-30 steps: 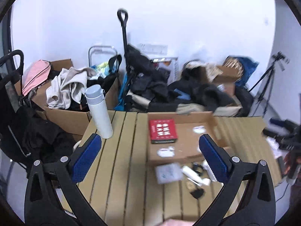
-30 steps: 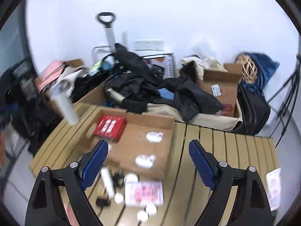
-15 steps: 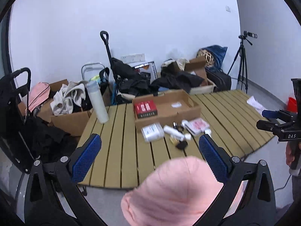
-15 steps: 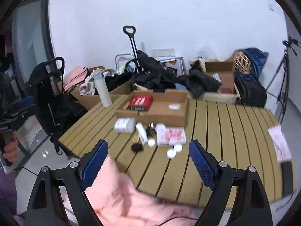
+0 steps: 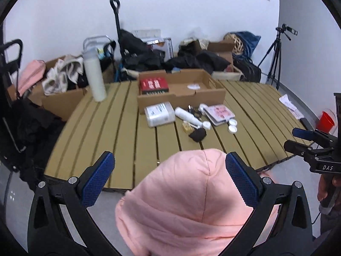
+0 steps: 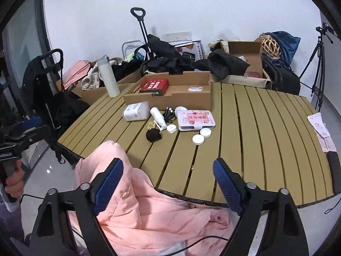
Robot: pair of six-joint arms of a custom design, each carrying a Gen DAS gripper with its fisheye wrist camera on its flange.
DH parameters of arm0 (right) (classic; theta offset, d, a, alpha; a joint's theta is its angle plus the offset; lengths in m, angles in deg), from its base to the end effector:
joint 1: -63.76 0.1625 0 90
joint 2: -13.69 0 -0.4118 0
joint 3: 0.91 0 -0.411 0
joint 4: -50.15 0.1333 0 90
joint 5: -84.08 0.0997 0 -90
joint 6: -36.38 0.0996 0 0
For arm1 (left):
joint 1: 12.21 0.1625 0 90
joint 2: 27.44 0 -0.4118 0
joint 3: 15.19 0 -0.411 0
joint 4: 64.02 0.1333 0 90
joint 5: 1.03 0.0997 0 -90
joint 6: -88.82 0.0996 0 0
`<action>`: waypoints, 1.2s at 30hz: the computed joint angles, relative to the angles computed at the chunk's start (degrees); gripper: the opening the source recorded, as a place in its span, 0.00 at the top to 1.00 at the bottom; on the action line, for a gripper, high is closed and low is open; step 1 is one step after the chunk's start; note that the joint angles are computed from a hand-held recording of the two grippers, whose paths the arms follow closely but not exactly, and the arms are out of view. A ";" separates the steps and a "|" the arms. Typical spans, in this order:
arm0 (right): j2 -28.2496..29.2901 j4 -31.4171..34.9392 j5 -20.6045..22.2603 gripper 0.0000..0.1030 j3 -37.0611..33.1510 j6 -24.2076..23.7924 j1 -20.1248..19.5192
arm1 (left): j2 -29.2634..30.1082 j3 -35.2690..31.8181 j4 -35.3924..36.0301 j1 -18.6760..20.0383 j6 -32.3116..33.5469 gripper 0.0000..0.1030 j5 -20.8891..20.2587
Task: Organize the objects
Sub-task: 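Withdraw the left tool and reach toward the pink card pack, then grasp the pink card pack with the left tool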
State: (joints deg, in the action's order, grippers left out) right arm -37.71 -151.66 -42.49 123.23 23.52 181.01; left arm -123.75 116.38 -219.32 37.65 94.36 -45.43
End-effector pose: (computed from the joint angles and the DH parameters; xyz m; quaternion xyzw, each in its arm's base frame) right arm 0.2977 -0.4166 0.0926 0.2083 -0.8766 0.3520 0.2536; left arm -0.1090 -0.4464 0.3241 0.2531 0.8595 -0.3394 0.2863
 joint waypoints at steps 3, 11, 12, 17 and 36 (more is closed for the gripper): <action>1.28 -0.33 0.67 0.22 -0.53 -0.35 -1.46 | 3.93 -1.89 0.01 2.66 -0.18 0.00 -2.85; 2.90 2.95 3.00 0.22 -3.61 2.09 -6.90 | 15.11 -10.56 -0.04 8.54 2.11 0.00 -11.17; 2.97 3.80 3.35 0.22 -4.30 1.98 -7.61 | 16.63 -12.15 0.47 9.10 1.79 0.00 -12.77; 3.79 9.72 5.34 0.27 -10.41 -0.34 -11.29 | 26.80 -20.79 -0.12 10.32 0.09 0.07 -16.87; 11.29 26.13 19.21 0.68 -30.70 -2.15 -22.59 | 45.57 -38.44 8.57 14.05 -12.42 0.78 -21.06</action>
